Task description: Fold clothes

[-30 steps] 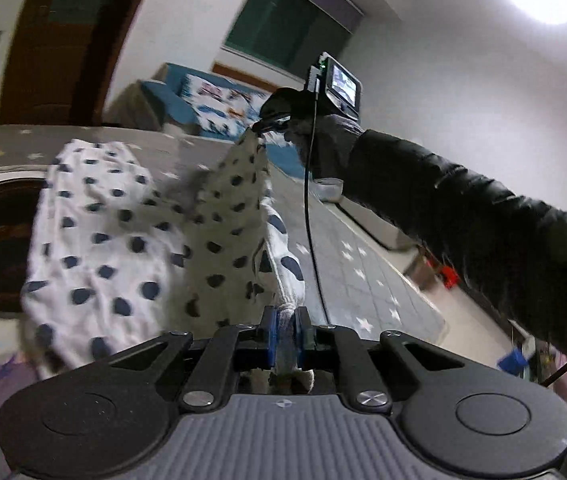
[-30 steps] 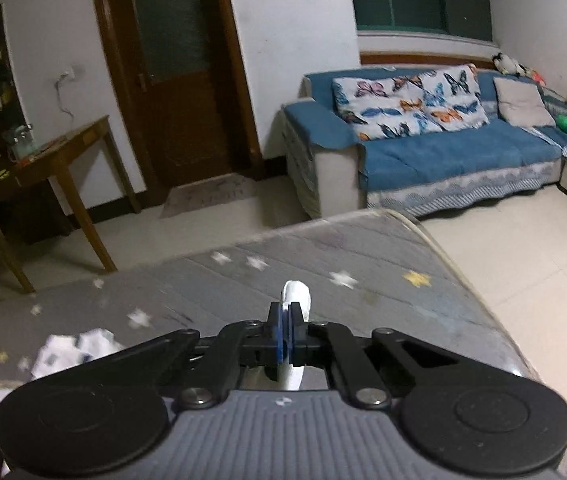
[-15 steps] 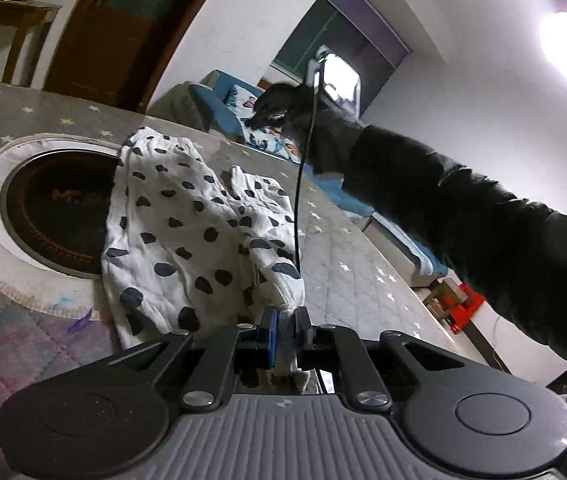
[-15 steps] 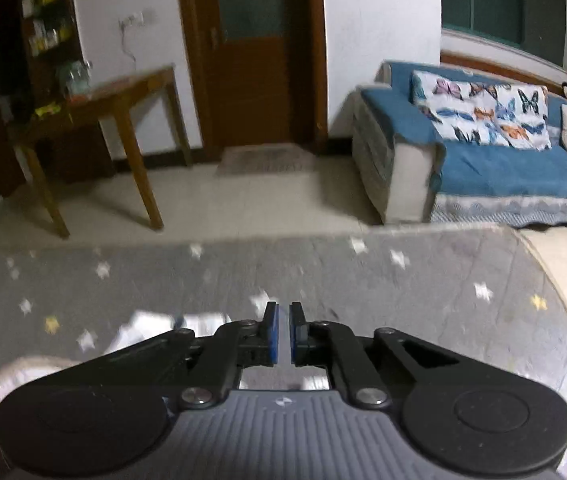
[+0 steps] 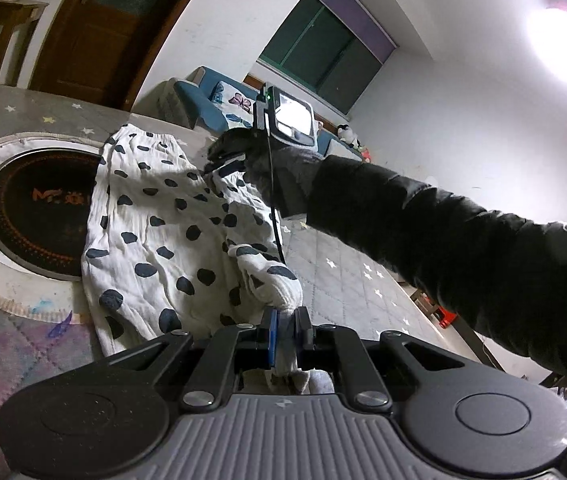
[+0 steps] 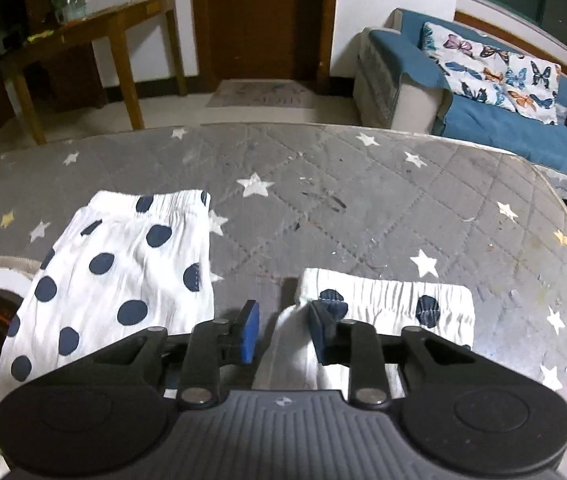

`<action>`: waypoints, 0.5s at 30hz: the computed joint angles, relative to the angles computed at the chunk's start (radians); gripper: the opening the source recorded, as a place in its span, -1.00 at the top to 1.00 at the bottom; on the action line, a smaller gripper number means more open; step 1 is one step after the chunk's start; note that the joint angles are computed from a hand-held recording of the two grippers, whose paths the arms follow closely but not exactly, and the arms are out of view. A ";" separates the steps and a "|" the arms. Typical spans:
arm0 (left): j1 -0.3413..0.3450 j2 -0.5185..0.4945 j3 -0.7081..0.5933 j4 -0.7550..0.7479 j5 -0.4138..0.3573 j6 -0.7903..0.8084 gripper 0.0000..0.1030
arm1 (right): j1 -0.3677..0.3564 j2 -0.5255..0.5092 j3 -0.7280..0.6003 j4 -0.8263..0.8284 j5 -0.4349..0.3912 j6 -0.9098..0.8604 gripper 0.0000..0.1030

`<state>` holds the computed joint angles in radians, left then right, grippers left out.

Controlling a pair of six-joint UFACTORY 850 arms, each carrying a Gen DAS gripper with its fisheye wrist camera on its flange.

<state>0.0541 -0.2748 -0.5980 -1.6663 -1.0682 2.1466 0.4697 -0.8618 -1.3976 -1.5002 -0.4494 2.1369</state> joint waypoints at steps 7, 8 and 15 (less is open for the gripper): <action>0.028 0.010 0.006 -0.017 -0.021 0.010 0.81 | 0.010 0.089 0.068 -0.197 -0.078 0.249 0.97; 0.034 0.010 0.007 -0.021 -0.027 0.011 0.81 | 0.010 0.100 0.066 -0.222 -0.084 0.274 0.97; 0.063 0.010 0.011 -0.041 -0.014 -0.003 0.81 | 0.028 0.057 -0.067 -0.286 -0.079 0.278 0.97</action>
<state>0.1174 -0.2645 -0.5869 -1.7075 -1.0818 2.1431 0.4976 -0.8048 -1.4647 -1.7864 -0.5289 2.4145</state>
